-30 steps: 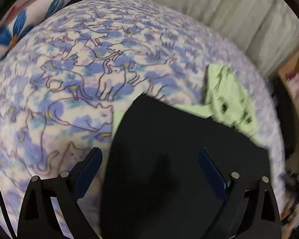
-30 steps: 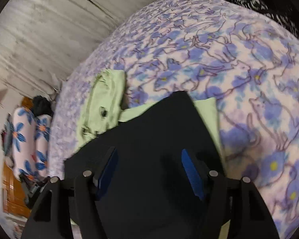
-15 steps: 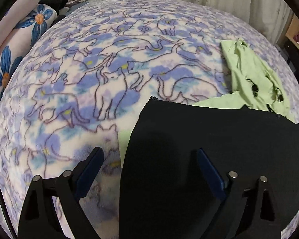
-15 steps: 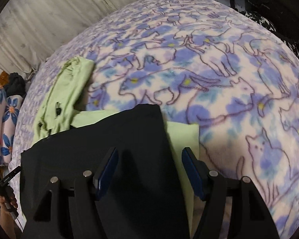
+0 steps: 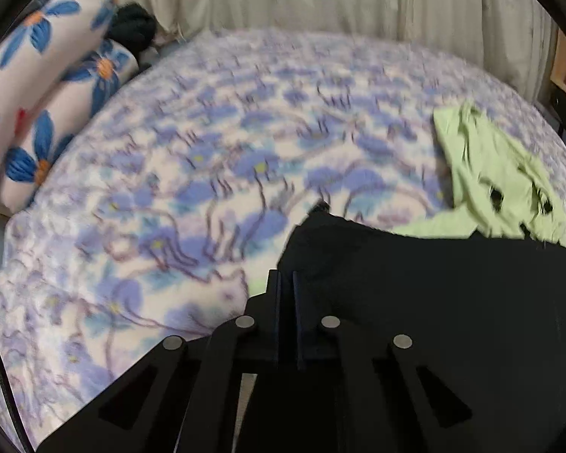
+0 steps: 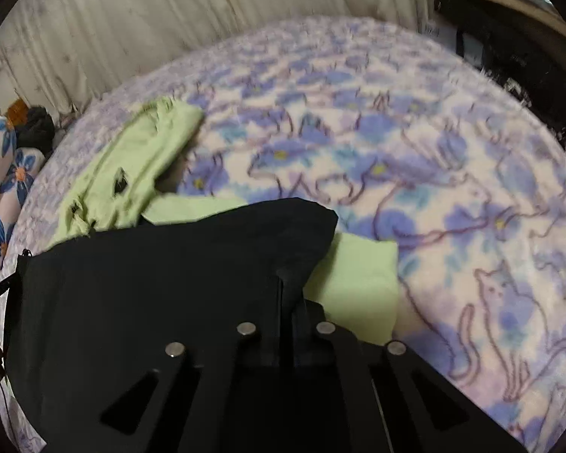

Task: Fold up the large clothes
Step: 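Carry the black hem over the jacket body toward the hood with both tools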

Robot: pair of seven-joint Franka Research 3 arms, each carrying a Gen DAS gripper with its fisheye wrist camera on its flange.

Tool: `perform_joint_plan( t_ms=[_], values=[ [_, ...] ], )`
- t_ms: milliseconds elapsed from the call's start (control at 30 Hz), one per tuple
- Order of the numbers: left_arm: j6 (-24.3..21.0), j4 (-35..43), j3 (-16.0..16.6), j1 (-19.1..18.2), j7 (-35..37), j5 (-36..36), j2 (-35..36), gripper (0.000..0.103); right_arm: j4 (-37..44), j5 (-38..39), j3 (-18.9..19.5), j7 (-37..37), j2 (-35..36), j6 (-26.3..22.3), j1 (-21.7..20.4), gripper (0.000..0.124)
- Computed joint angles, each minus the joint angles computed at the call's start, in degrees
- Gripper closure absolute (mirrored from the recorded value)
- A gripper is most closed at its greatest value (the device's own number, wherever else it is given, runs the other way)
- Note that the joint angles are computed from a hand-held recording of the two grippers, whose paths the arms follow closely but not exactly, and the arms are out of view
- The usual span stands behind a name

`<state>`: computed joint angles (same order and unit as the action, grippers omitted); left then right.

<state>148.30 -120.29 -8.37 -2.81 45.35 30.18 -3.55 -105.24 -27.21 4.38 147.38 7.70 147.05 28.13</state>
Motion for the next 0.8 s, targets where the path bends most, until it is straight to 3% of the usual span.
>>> perform_joint_plan(
  t_ms=[133, 200, 267, 367, 467, 500, 533, 600, 767, 800],
  values=[
    [-2.4, 2.7, -1.0, 0.1, -6.7, 7.7, -0.1, 0.103, -0.3, -8.4, -1.2, 10.2, -2.3, 0.9, 0.0, 0.122],
    [-3.8, 4.8, -0.9, -0.1, -7.4, 8.0, 1.4, 0.103, 1.5, -7.6, -0.7, 9.5, -1.1, 0.2, -0.9, 0.122],
    [-4.7, 6.2, -0.6, -0.5, -6.6, 6.6, 3.1, 0.103, 4.6, -7.1, -0.6, 7.4, 1.4, -1.9, -0.8, 0.122],
    [-4.5, 7.4, -0.1, -0.6, 1.3, -5.0, 6.2, 0.101, 8.4, -3.3, -0.8, 2.5, 5.3, -4.8, -0.4, 0.122],
    [-3.3, 7.1, 0.2, -0.2, 6.7, -12.9, 7.4, 0.082, 6.4, 0.3, -1.5, 1.4, 5.1, -2.3, -0.3, 0.121],
    [-0.9, 6.1, 0.2, 0.1, 9.5, -15.6, 7.0, 0.068, 5.4, 1.5, -1.6, 1.0, 4.7, -1.1, -0.5, 0.121],
    [0.3, 5.6, 0.2, 0.4, 12.5, -18.1, 6.9, 0.046, 4.1, 3.9, -1.5, -0.1, 4.2, 0.5, -1.1, 0.12],
    [1.0, 5.3, 0.4, 0.3, 14.6, -18.4, 6.8, 0.027, 2.7, 7.1, -1.5, -1.3, 3.7, 2.2, -1.6, 0.118],
    [-0.2, 6.7, 0.4, 0.5, 19.6, -20.6, 8.5, 0.026, 0.9, 11.6, -1.6, -3.3, 3.6, 4.7, -1.9, 0.118],
    [0.4, 6.6, 0.3, 0.8, 21.5, -22.9, 8.9, 0.035, 1.2, 11.7, -1.7, -3.6, 4.0, 4.6, -1.7, 0.118]
  ],
)
